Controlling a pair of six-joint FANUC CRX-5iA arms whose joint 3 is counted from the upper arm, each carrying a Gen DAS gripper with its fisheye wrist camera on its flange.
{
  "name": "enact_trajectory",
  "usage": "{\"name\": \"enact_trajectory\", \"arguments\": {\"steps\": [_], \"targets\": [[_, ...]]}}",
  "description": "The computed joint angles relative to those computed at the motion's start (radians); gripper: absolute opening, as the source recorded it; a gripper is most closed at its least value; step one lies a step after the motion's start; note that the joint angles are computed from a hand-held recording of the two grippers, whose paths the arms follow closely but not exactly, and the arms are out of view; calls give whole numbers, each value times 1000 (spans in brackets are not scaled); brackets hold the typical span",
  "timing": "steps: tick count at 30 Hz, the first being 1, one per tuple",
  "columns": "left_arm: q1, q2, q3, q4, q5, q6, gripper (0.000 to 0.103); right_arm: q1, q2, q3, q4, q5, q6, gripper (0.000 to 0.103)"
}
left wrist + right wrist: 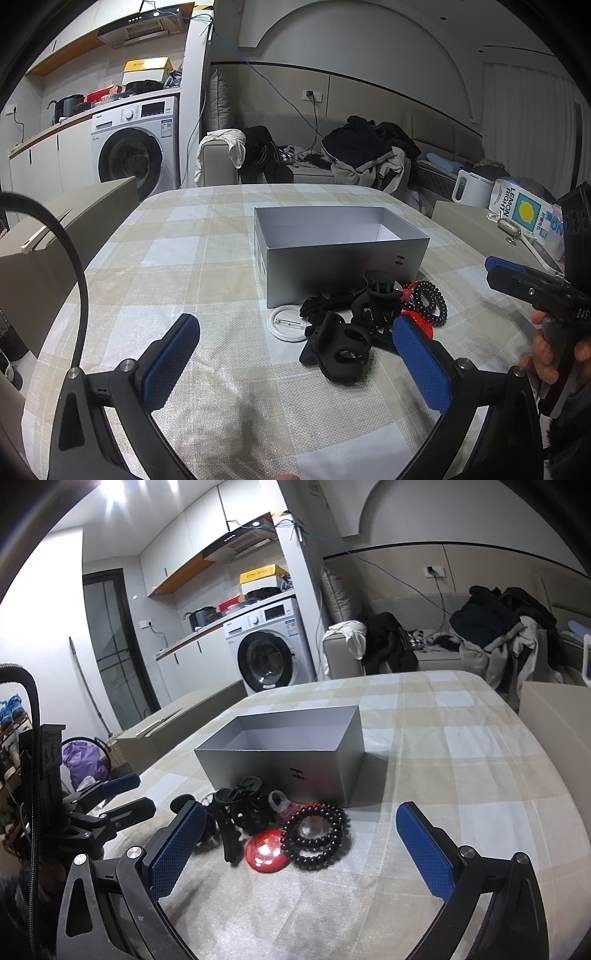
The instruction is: Organize jewelry
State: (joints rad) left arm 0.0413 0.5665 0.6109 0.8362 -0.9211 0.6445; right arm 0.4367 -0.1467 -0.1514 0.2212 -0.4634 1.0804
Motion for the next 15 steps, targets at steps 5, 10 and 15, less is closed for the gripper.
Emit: {"name": "enact_trajectory", "arguments": {"steps": [5, 10, 15], "targets": [[-1, -13, -25, 15, 24, -7, 102, -12, 9, 35, -65, -35, 45, 103], [1, -7, -16, 25, 17, 2, 102, -1, -1, 1, 35, -9, -61, 103], [2, -6, -7, 24, 21, 14, 102, 3, 19, 49, 3, -83, -23, 103]]}}
